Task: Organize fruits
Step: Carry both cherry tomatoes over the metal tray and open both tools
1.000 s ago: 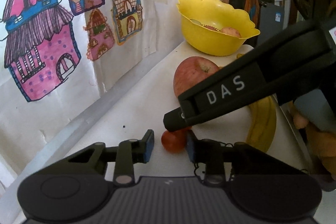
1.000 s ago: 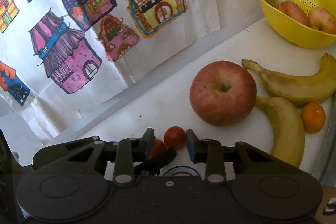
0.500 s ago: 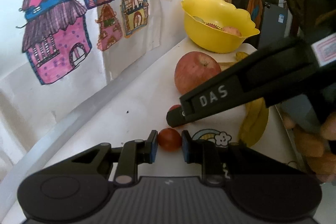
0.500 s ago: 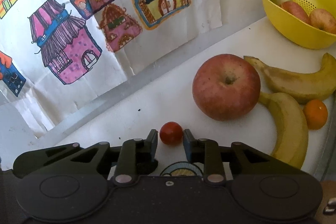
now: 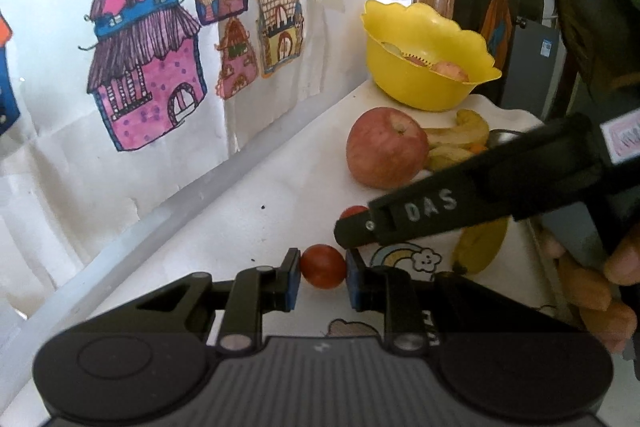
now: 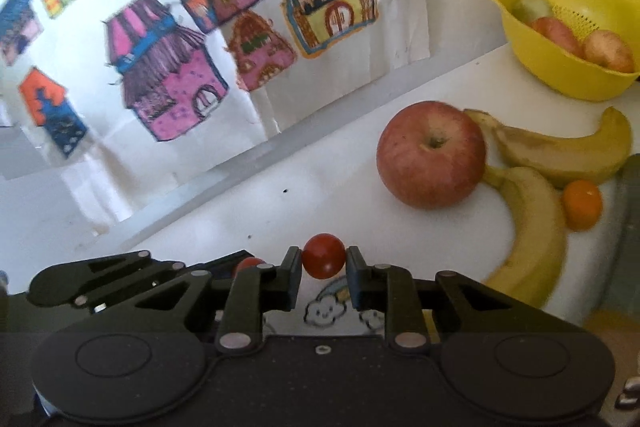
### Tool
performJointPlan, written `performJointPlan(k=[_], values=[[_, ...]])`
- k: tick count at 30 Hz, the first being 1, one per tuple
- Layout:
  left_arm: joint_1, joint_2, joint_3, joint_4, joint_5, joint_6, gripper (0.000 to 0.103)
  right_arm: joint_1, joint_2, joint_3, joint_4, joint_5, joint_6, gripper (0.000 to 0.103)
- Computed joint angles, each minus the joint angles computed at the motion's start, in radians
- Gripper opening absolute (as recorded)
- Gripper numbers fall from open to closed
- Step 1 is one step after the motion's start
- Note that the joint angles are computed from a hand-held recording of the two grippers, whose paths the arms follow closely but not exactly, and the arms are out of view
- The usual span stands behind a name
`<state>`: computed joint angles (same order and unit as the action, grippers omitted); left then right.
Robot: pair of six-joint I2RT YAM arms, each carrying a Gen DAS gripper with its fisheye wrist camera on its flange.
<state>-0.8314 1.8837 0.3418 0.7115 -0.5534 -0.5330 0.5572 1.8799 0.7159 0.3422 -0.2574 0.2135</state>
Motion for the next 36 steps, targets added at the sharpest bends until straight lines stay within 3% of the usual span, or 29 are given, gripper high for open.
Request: performJointPlan(k=[11,22,26,29,36], values=[[-0.185,-0.114,0.012,-0.135,-0.110,-0.112,0.026,-0.185,-0.486,-0.355,-0.027,-0.119,-0.088,0.025],[-0.350,-0.091,0.179,-0.228,-0.175,-0.129,0.026,-0.576,-1.037,-0.499,-0.458,-0.335,-0.352,0.025],[-0.395,-0.049,0.263,-0.242,-0.182,-0.119,0.026,-0.785,-1.148,-0.511,-0.633,-0.469,-0.531,0.025],[-0.424,-0.008,0.323,-0.241,-0.183,-0.113,0.026,-0.940,-1.150,-0.509,-0.731,-0.560,-0.691,0.025],[-0.466,0.098,0.432,-0.195,-0.166,-0.090,0.026,-1.305,-0.878,-0.452,-0.933,-0.739,-1.274,0.026]])
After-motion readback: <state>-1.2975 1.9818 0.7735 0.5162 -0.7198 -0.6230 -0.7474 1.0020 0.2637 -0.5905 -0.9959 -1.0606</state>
